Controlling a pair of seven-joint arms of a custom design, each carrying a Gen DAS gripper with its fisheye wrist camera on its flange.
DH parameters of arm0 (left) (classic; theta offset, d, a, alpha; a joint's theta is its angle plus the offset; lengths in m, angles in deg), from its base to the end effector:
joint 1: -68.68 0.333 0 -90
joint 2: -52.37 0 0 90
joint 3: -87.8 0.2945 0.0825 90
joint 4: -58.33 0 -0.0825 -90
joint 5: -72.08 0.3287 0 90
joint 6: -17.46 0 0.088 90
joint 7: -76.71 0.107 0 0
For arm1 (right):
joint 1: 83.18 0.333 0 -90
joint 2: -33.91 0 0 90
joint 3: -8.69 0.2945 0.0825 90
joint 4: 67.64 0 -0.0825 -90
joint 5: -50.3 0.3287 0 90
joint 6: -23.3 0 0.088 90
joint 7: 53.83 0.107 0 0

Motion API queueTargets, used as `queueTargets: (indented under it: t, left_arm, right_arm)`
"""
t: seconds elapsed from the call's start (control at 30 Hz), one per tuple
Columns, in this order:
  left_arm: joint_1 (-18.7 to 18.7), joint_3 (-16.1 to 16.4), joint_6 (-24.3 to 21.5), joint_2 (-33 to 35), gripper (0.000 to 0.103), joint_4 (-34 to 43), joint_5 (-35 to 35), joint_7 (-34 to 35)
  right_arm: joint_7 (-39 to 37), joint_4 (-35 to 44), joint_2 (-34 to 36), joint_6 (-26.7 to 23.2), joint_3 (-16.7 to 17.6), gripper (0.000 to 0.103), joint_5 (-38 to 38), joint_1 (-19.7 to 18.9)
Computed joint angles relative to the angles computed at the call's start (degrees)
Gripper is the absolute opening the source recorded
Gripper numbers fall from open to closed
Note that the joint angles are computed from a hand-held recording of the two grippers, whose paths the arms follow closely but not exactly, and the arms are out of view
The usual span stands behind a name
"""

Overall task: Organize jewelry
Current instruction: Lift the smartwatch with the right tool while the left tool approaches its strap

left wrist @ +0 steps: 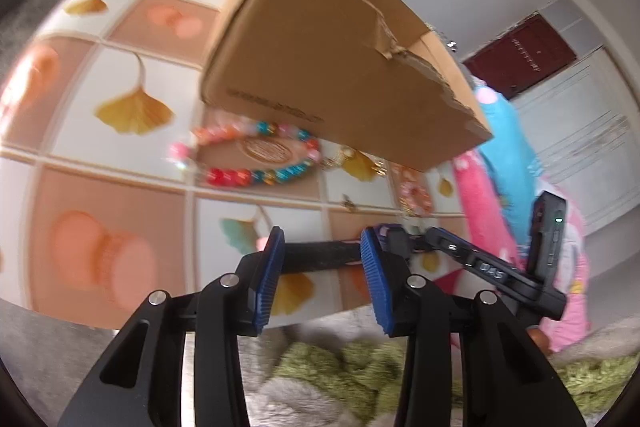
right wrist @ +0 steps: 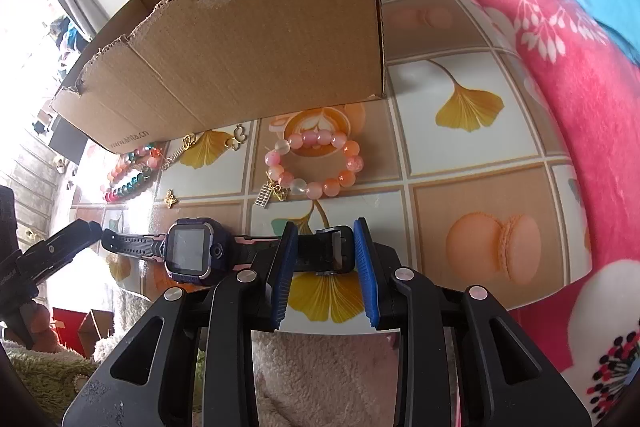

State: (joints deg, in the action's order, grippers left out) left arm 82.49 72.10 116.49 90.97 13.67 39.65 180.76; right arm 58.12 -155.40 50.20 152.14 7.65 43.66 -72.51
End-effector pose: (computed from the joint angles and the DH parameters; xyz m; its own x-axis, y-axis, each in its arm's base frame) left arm 0.6726 0.0098 0.5846 -0.2851 -0.7583 0.5862 -0.9152 0.0336 -0.4016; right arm 0.6170 0.1029 0.5328 -0.1491 -0.9877 -0.0463 -0.8902 0.1545 -0.4286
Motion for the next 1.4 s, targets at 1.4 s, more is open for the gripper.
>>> queueTargets:
  t: [1.4]
  left_arm:
    - [-8.20,6.31,10.06,-11.55,0.039,-17.11,18.62,13.03]
  right_arm:
    - [-0.09,-1.17,-0.68,0.67,-0.10,0.019,0.72,-0.67]
